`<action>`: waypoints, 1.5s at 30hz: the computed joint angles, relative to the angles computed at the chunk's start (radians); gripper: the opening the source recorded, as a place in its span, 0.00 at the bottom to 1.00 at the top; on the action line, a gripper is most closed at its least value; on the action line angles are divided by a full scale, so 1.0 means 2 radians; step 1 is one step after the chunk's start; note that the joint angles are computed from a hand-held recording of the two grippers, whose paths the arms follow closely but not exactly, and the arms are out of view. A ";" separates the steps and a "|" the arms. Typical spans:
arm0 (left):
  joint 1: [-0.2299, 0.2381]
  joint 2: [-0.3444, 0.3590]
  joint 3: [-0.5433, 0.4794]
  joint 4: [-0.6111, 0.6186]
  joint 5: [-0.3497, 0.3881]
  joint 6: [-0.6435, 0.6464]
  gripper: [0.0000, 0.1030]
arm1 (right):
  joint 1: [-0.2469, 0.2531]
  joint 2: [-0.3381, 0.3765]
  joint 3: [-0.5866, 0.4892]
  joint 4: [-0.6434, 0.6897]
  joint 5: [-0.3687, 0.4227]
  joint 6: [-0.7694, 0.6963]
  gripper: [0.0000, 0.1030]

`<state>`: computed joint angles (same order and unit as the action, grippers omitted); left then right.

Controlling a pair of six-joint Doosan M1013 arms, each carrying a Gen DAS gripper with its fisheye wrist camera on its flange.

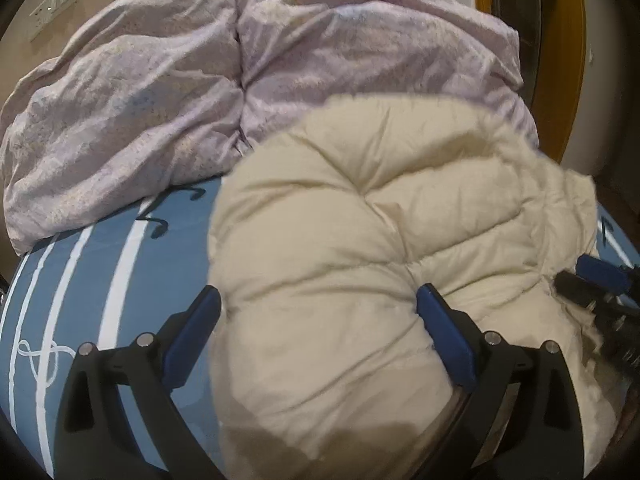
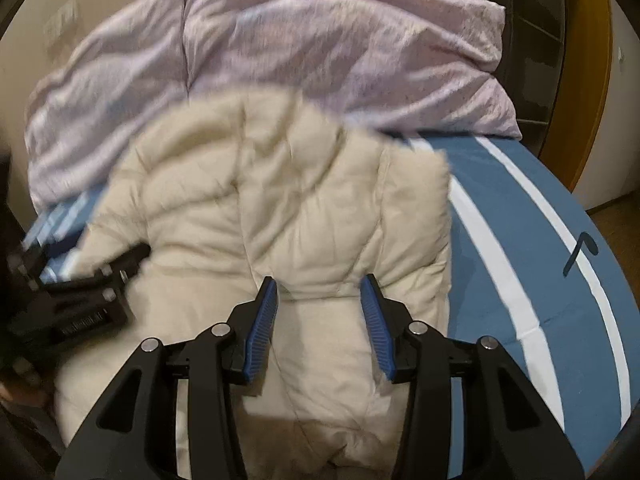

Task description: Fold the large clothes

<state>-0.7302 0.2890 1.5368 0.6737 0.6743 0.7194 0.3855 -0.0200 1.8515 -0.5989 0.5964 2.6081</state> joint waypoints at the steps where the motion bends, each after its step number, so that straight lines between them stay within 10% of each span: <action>1: 0.001 0.000 -0.002 0.010 0.001 -0.012 0.95 | -0.001 -0.001 -0.001 -0.015 -0.002 0.015 0.54; 45: 0.019 0.027 -0.020 -0.024 -0.024 -0.018 0.98 | -0.031 0.049 -0.017 -0.010 -0.018 0.032 0.68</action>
